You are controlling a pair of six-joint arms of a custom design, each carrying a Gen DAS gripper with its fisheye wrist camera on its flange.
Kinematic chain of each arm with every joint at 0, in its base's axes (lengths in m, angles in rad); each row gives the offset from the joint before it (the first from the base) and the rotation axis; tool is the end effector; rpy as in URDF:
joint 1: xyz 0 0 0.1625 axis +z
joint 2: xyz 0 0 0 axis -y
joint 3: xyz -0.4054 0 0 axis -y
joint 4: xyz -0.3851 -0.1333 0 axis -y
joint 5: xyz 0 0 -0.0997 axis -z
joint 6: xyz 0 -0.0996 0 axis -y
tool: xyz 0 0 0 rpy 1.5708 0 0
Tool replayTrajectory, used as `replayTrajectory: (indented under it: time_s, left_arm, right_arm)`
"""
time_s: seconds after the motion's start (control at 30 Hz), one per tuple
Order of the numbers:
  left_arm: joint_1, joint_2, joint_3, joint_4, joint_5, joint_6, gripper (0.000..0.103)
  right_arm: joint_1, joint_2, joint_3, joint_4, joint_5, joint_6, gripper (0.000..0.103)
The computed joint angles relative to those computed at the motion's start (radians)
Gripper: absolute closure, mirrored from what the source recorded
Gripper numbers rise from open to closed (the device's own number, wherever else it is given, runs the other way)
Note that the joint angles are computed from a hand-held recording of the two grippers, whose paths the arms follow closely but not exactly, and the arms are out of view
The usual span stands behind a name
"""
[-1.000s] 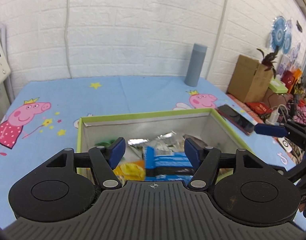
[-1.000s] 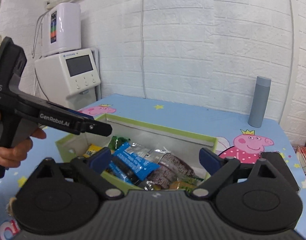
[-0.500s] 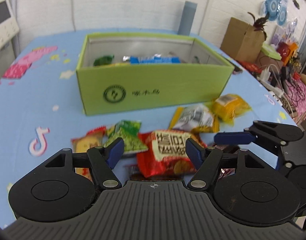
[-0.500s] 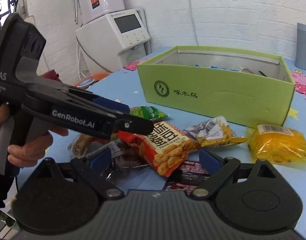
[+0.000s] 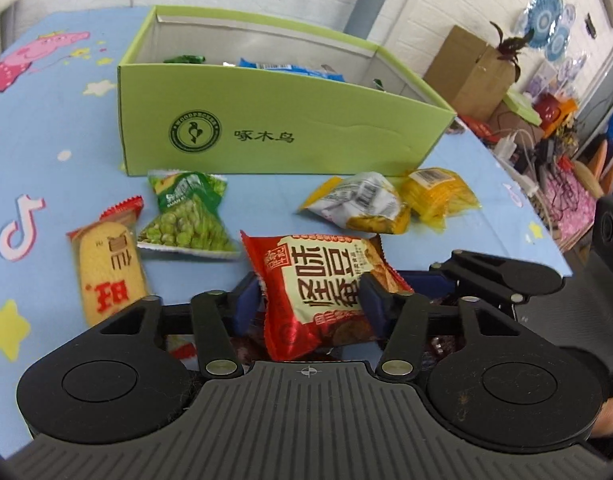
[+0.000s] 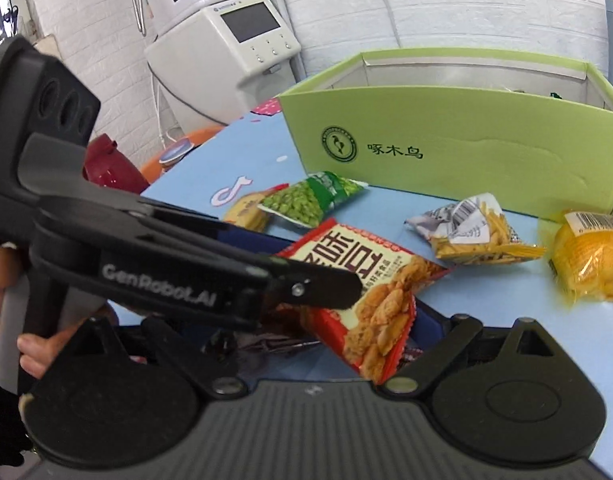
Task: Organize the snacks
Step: 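Grasp the red spicy bean bag with the left tool, then carry the red bag into the green box and open the left tool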
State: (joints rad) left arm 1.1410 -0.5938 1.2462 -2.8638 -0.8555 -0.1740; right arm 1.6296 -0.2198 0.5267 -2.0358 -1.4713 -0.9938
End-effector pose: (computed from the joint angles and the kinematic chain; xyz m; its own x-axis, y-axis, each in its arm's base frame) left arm -0.1390 -0.7799 0.1548 -0.8946 -0.1673 -0.4144 0.1819 0.7106 -0.6797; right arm 0.1945 -0.8669 0.0524 -0.4927 -0.8666 0.0784 -0.8634 0.4757 -0.1681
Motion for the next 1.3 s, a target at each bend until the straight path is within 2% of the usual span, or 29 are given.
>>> replayTrajectory:
  time_s: [0.23, 0.33, 0.47, 0.6, 0.63, 0.73, 0.77, 0.83, 0.9, 0.93, 0.97, 1.0, 1.07, 1.17, 1.3]
  left_arm:
    - [-0.068, -0.029, 0.098, -0.069, 0.0, -0.005, 0.07]
    - [-0.094, -0.029, 0.141, -0.08, -0.011, -0.034, 0.07]
    - [-0.115, -0.016, 0.17, -0.035, -0.016, -0.114, 0.07]
    - [-0.119, -0.001, 0.172, -0.016, 0.011, -0.141, 0.064]
    - [-0.121, -0.007, 0.182, -0.028, 0.015, -0.141, 0.064]
    - [-0.121, -0.016, 0.2, -0.061, 0.024, -0.117, 0.054]
    - [-0.119, -0.018, 0.2, -0.055, 0.024, -0.118, 0.054]
    - [-0.112, -0.013, 0.189, -0.041, 0.015, -0.124, 0.054]
    - [-0.097, -0.005, 0.174, -0.032, -0.027, -0.125, 0.054]
    - [-0.093, -0.004, 0.174, -0.044, -0.046, -0.119, 0.058]
    - [-0.088, -0.005, 0.175, -0.049, -0.078, -0.109, 0.077]
    - [-0.084, -0.011, 0.18, -0.055, -0.105, -0.115, 0.079]
    - [-0.086, -0.017, 0.187, -0.065, -0.111, -0.106, 0.09]
    - [-0.091, -0.022, 0.177, -0.064, -0.107, -0.115, 0.091]
    - [-0.091, -0.026, 0.122, -0.065, -0.109, -0.092, 0.091]
  right_arm:
    - [-0.016, -0.231, 0.393, -0.273, 0.036, -0.051, 0.009]
    - [-0.036, -0.314, 0.523, -0.345, 0.047, -0.034, 0.009]
    - [-0.07, -0.392, 0.646, -0.396, 0.032, -0.005, 0.009]
    - [-0.093, -0.398, 0.662, -0.404, 0.02, 0.04, 0.01]
    - [-0.1, -0.405, 0.678, -0.423, 0.028, 0.038, 0.01]
    - [-0.113, -0.416, 0.703, -0.459, 0.044, 0.045, 0.01]
    - [-0.114, -0.418, 0.711, -0.474, 0.041, 0.042, 0.01]
    - [-0.118, -0.422, 0.733, -0.508, 0.032, 0.026, 0.01]
    - [-0.123, -0.425, 0.745, -0.517, 0.035, 0.012, 0.01]
    - [-0.126, -0.425, 0.753, -0.53, 0.045, -0.007, 0.01]
    - [-0.127, -0.425, 0.758, -0.539, 0.045, -0.024, 0.013]
    - [-0.127, -0.429, 0.769, -0.56, 0.043, -0.039, 0.023]
    - [-0.126, -0.43, 0.75, -0.52, 0.05, -0.022, 0.029]
    - [-0.112, -0.428, 0.73, -0.501, 0.042, -0.035, 0.032]
    - [-0.085, -0.398, 0.657, -0.478, 0.062, -0.054, 0.029]
